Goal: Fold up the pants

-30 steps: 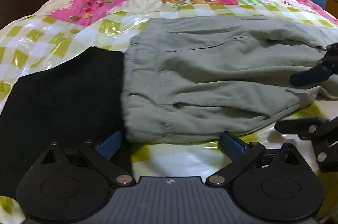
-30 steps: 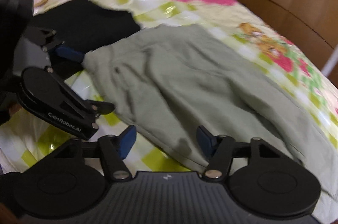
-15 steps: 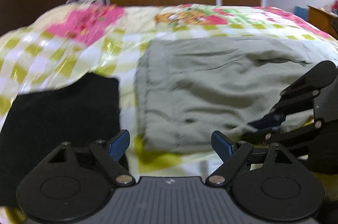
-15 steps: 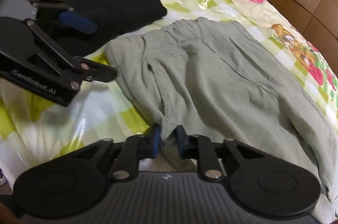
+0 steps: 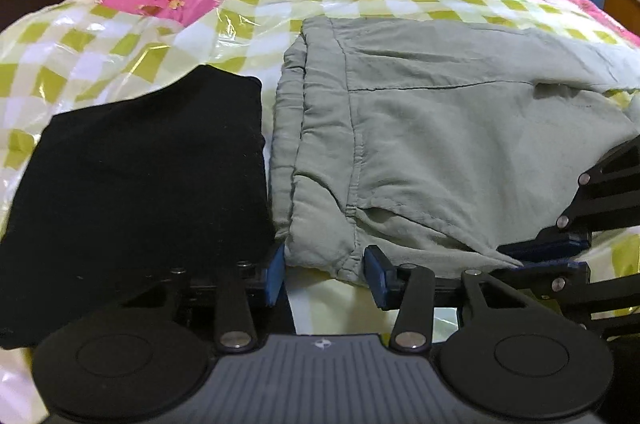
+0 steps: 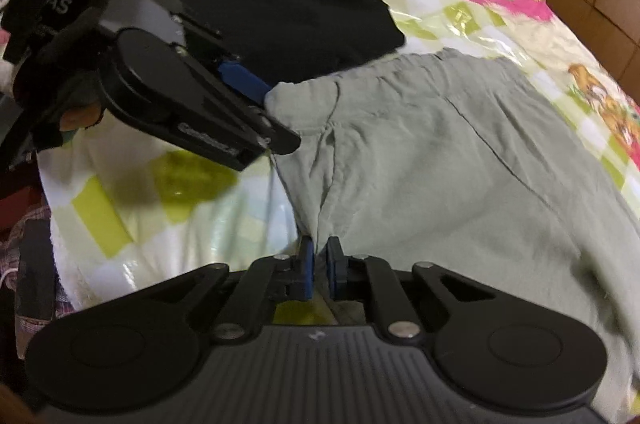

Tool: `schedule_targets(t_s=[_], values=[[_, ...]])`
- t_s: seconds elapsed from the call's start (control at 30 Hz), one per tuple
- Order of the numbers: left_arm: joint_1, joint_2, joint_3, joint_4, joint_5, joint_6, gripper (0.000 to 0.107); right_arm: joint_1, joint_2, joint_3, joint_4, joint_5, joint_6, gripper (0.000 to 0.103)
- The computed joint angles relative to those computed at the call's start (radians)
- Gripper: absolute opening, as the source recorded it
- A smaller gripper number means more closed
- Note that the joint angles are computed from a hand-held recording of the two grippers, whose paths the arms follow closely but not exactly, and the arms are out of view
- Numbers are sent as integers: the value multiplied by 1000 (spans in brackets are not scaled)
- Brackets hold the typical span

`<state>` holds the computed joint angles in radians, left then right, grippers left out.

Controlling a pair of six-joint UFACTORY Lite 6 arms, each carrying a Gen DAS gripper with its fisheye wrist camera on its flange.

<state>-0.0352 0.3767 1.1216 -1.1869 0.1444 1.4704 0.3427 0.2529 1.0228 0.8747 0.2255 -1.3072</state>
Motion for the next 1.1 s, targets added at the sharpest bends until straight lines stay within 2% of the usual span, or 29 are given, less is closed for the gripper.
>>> schedule_targets(t_s=[0.07,0.13,0.17,0.27,0.33,0.47,0.5,0.6,0.67,0.73,0.83,0.97,1.03,1.1], values=[[-13,-28,-14,54,-19,-73,57,-1,-8,3,-30,4,60,13],[-27,-79,-52,81,-42,-119,57,-53,-54,-10,71,59,12,14],[-37,-104,-68,131,-48,-178,57,-86,-91,-31,105,86,-2,18],[-103,-173,-107,402,-91,-480,57,-232,-228,-122,154,140,-40,25],[-175,-200,-112,504,-109,-600,58,-383,-299,-164,107,180,-4,26],[-340,-99,13,337,-69,-523,61,-784,-329,-188,31,195,23,27],[-391,-54,56,349,-74,-548,61,-883,-310,-174,11,189,38,28],[-529,109,231,520,-52,-762,61,-1179,-179,-58,-48,209,114,28],[-606,235,387,706,-12,-952,61,-1342,-63,56,-37,246,146,30],[-664,329,514,880,21,-1118,61,-1436,61,185,-24,275,210,33],[-727,439,673,1034,80,-1281,61,-1505,247,380,28,389,287,37],[-768,487,746,1129,128,-1386,62,-1536,417,574,115,511,331,43],[-779,501,764,1156,141,-1421,62,-1529,452,618,150,535,334,45],[-782,512,779,1149,152,-1424,62,-1517,469,640,129,512,368,39]])
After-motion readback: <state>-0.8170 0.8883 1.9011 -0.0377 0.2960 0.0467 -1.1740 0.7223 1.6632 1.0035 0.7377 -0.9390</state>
